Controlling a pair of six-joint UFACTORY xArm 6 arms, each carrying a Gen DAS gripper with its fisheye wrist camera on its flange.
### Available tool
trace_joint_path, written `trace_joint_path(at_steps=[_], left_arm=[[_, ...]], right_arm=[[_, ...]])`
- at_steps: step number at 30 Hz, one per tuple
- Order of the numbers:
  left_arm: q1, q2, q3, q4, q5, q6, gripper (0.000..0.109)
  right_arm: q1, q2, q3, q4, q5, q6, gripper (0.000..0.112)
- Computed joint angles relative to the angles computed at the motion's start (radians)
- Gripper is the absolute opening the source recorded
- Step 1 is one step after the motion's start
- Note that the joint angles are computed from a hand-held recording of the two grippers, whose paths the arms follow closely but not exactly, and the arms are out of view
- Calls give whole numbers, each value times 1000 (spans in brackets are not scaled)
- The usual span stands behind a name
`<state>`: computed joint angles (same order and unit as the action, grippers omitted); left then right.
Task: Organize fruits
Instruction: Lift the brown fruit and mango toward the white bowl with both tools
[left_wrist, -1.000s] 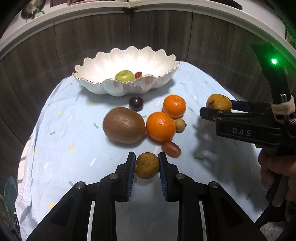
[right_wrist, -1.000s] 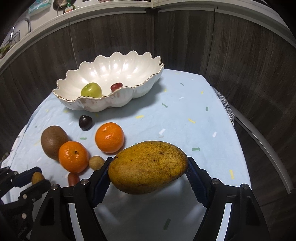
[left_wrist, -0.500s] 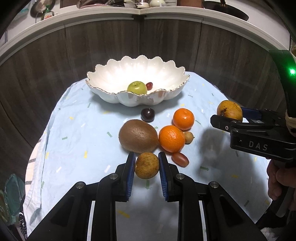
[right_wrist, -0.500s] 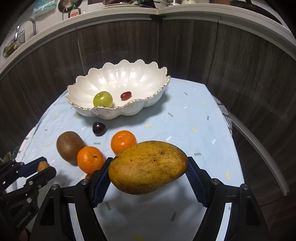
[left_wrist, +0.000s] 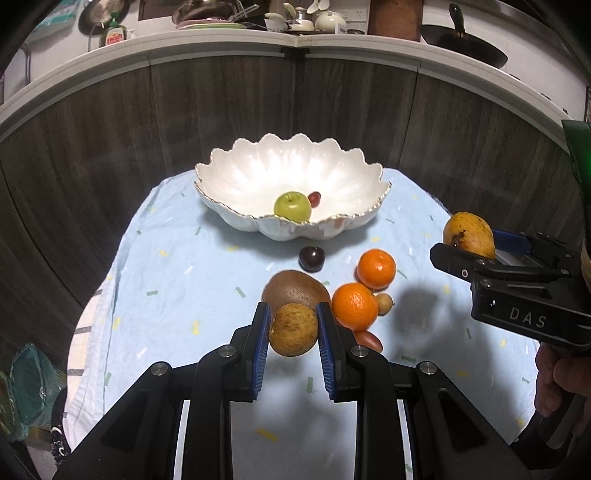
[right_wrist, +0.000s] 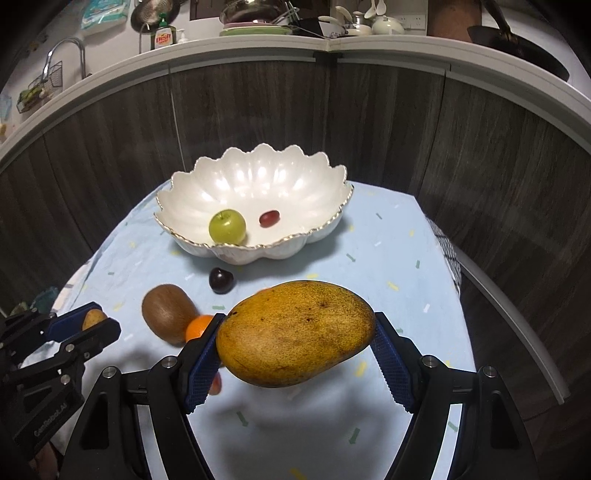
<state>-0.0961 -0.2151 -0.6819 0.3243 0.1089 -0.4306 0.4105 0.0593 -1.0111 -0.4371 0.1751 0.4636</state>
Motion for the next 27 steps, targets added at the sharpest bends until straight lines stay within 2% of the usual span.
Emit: trace_joint_path(at_steps=[7,15,27], left_arm=[[8,-5,-19,-20,10,11,25],[11,4,-47,-70,13,53,25],[33,42,-120,-75,7,71,25]], right_arm=[[10,3,-22,24,5,-17,77],[14,4,-54,-9,13,11,77],[19,23,-110,-31,12,27,77]])
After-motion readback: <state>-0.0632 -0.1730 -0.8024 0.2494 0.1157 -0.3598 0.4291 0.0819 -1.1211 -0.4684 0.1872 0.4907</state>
